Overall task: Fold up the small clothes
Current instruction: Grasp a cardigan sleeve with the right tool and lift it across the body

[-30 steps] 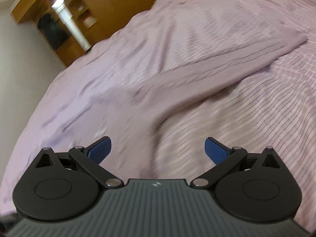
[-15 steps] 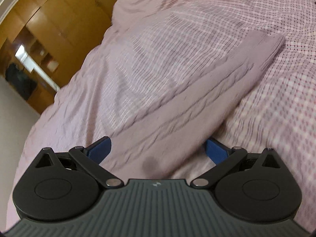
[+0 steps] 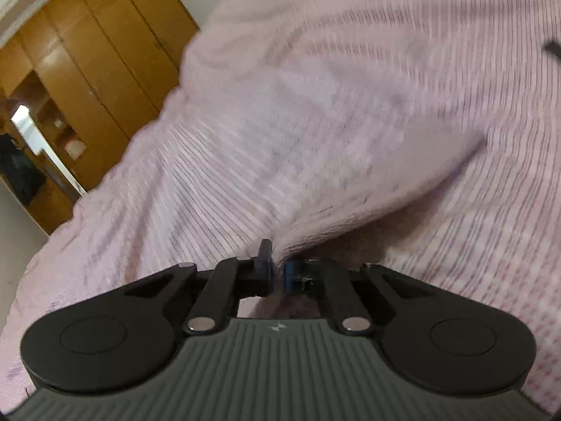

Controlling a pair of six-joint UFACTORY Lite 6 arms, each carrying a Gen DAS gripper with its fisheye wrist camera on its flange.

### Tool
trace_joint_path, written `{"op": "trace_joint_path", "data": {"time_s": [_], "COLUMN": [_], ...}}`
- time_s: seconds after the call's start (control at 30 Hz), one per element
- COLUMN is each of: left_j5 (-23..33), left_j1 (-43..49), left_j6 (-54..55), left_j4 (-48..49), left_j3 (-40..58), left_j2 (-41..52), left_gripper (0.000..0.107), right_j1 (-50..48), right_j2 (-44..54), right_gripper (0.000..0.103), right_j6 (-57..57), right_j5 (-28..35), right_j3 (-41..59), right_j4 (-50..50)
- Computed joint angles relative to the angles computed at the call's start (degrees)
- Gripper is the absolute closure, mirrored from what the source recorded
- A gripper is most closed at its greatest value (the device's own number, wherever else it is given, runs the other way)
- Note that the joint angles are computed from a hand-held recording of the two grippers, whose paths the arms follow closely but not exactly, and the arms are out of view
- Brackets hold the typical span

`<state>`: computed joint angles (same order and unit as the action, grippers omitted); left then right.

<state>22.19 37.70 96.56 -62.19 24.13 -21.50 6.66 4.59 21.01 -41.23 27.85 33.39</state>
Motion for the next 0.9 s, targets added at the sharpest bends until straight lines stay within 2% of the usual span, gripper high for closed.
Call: {"op": "trace_joint_path", "data": {"time_s": [0.2,0.43,0.67,0.9], "left_j5": [3.28,9.54,13.72,15.94], "left_j1": [2.23,7.38,11.03,14.19], "left_j6": [-2.31,-4.02,-5.84,-4.65], "left_j4": [3.27,6.87,8.24,7.50], "left_j3": [1.64,6.03,13.58,21.98], "left_j2": [-0.02,0.27,5.27,10.84], "left_gripper": [0.004,0.004,0.004,0.004], "right_j1": [7.29,15.59,30.73,44.10], "right_j2": [-16.59,-28.74,-26.43,-12.02], "right_gripper": [0.097,0.097,0.097,0.097], "right_j6": [-19.14,-36.28,-48.67,-57.69], "right_j5": [0.10,2.38,-1.92,-8.53], "right_j3": [-4.99,-2.11,7.77,27.11], "right_j4": [16.09,31.25,44.99,51.35]}}
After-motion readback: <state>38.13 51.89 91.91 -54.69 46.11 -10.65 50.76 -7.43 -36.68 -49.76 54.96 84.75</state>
